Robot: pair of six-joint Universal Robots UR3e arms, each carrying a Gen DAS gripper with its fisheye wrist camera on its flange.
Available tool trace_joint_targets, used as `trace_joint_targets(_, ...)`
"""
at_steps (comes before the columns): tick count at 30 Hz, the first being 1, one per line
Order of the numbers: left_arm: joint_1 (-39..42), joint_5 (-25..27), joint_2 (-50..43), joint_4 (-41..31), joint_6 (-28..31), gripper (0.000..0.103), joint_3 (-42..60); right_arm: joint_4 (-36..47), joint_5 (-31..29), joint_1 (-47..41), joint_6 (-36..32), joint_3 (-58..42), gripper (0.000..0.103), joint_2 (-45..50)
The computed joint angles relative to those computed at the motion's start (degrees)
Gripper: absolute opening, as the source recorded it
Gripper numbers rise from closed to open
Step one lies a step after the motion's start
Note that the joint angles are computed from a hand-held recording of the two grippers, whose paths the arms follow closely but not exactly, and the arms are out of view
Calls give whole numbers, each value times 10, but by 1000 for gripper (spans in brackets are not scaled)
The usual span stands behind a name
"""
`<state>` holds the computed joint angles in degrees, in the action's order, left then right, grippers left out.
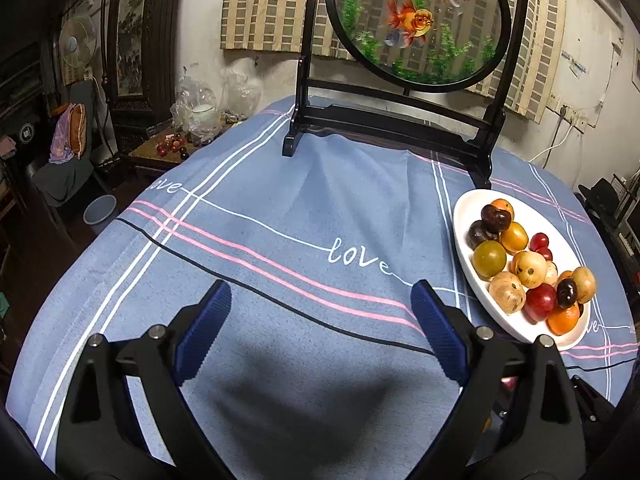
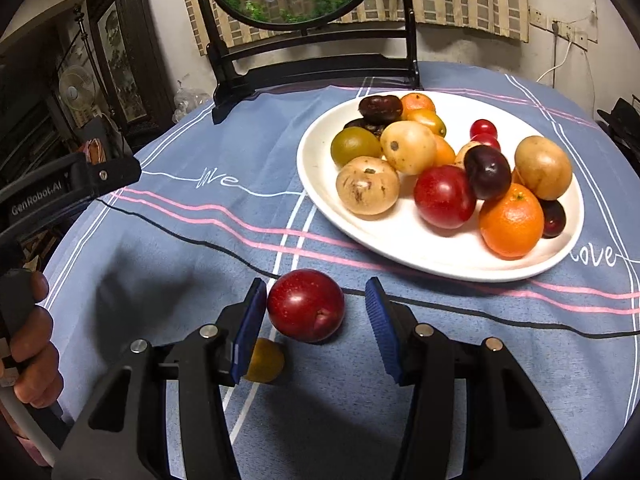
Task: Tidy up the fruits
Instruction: 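Grasp the red apple with the right gripper while the left gripper grasps the small yellow fruit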
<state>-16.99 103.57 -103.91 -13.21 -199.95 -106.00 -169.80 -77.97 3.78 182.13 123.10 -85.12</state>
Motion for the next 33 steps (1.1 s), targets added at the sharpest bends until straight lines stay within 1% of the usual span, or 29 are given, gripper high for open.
trace_joint_targets(8, 0, -4, 4, 1, -2, 93, -2, 5, 4, 3, -1, -11, 51, 12)
trace_joint_targets(9, 0, -2, 4, 1, -3, 93, -2, 5, 7, 3, -1, -11, 50, 14)
trace_joint_targets(10, 0, -1, 4, 1, -4, 93, -2, 4, 14, 0, -3, -11, 45, 15)
trace_joint_targets(14, -3, 6, 0, 1, -4, 93, 0, 5, 23, 2, -7, -13, 41, 18)
trace_joint_targets(16, -5, 9, -4, 2, -3, 93, 1, 8, 27, 0, -8, -10, 41, 14)
trace_joint_targets(19, -9, 9, -12, 1, 3, 93, 5, 9, 62, -29, -3, 18, 41, -27)
trace_joint_targets(22, -16, 5, -24, -4, 21, 93, 14, 10, 100, -71, -10, 60, 41, -100)
trace_joint_targets(26, -40, 5, -48, 0, 59, 93, 27, 41, 145, -141, -50, 110, 40, -188)
trace_joint_targets(28, -50, -15, -55, 2, 83, 93, 30, 51, 154, -178, -81, 136, 40, -228)
trace_joint_targets(30, -54, -59, -50, 3, 110, 93, 23, 70, 170, -215, -99, 154, 40, -259)
trace_joint_targets(33, -66, -111, -42, 10, 157, 92, 9, 129, 221, -279, -134, 177, 40, -312)
